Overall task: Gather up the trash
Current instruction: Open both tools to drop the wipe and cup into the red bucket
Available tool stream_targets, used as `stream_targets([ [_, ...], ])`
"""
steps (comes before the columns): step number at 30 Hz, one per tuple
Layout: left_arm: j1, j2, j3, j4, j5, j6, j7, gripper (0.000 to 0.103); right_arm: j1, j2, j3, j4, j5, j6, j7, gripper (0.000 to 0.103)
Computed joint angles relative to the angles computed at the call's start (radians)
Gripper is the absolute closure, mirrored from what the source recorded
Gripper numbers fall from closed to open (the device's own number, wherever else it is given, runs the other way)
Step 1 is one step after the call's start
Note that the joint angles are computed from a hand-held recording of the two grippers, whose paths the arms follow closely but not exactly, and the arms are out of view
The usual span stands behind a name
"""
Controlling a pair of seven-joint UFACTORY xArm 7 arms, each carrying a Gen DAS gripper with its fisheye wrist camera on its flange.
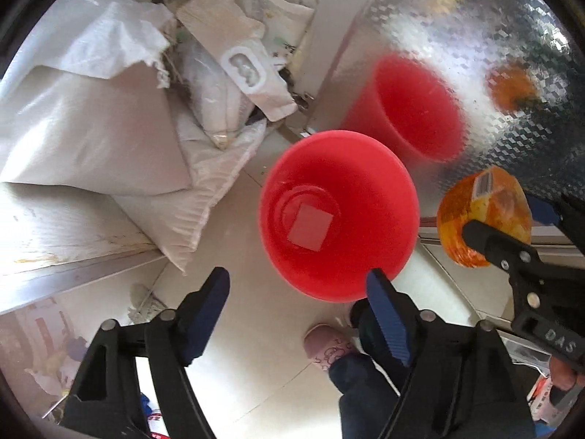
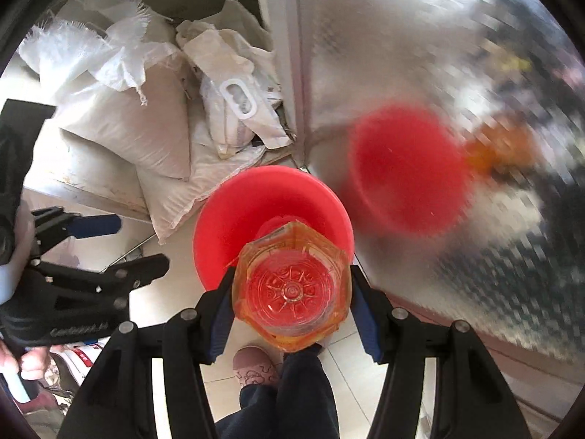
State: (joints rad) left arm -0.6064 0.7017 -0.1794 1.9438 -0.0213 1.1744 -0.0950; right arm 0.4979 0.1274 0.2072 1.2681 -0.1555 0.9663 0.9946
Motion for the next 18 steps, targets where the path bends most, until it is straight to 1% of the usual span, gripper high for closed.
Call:
stream_targets([
  [2,-0.002,-0.007,0.009,-0.008,0.013,-0.004,-0.006,0.022,-0.001,0.02,-0.001,0.019,0.001,0.0,-0.013,0.048],
  [9,0.033,-0.018,0.004,-0.042,-0.019,-0.024,-0.029,0.021,0.008,0.073,-0.01,0.067,-0.016,-0.005,-0.08,0.048],
  [14,0.019,-0.06,0.021,-0.104,0.024,-0.064,-0.07,0.02,0.028,0.113,-0.022,0.111,-0.063,0.012,-0.096,0.047],
  [16,0.02,-0.076,0.02,-0.124,0.037,-0.073,-0.078,0.02,0.035,0.117,-0.025,0.122,-0.074,0.026,-0.096,0.045],
  [17,0.022,-0.082,0.019,-0.129,0.041,-0.073,-0.079,0.02,0.034,0.117,-0.023,0.124,-0.065,0.028,-0.105,0.041],
  [18,0.024,-0.09,0.017,-0.135,0.043,-0.074,-0.08,0.02,0.033,0.117,-0.023,0.126,-0.061,0.031,-0.111,0.032],
])
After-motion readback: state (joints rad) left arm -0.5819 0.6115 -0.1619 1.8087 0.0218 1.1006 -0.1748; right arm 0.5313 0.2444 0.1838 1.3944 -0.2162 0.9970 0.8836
